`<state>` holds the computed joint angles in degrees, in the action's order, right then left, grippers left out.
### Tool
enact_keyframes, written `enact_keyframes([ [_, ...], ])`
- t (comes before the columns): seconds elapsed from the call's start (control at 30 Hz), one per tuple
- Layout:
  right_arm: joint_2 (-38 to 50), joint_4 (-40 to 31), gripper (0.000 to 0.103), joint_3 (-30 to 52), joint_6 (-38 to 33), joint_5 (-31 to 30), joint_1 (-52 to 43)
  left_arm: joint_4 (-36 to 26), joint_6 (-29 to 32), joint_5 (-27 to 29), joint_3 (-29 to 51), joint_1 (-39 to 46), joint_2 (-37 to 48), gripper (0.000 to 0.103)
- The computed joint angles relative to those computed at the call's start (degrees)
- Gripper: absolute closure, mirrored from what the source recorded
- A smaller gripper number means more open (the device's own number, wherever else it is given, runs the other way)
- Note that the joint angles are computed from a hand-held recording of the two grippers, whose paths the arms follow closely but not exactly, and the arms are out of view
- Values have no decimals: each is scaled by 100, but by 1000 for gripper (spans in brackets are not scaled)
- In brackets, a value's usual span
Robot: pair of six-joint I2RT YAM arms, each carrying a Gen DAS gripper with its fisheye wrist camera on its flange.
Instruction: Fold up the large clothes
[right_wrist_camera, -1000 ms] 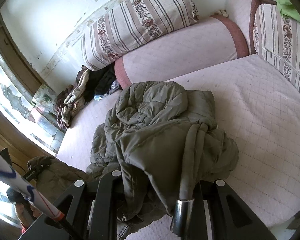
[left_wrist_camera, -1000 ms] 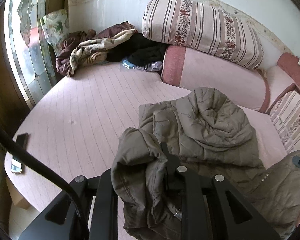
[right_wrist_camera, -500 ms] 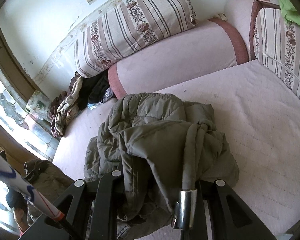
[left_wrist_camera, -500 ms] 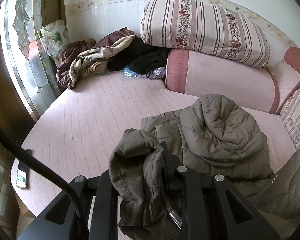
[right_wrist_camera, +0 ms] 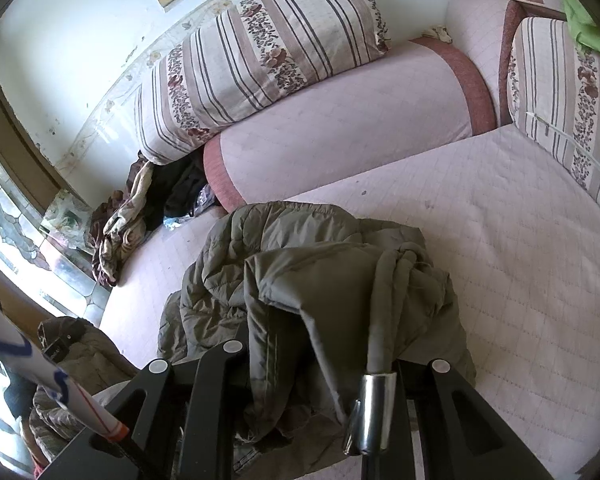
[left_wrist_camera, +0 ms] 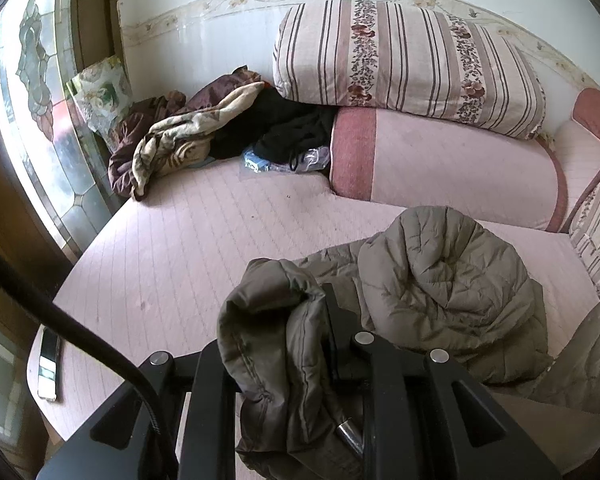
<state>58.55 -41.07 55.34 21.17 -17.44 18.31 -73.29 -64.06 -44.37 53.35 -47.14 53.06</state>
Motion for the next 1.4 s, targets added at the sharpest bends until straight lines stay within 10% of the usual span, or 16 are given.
enact_keyframes([
  [1.4, 3130, 865, 79, 1703, -28, 471, -53, 2791, 2798, 995, 972, 2866, 2868, 83],
])
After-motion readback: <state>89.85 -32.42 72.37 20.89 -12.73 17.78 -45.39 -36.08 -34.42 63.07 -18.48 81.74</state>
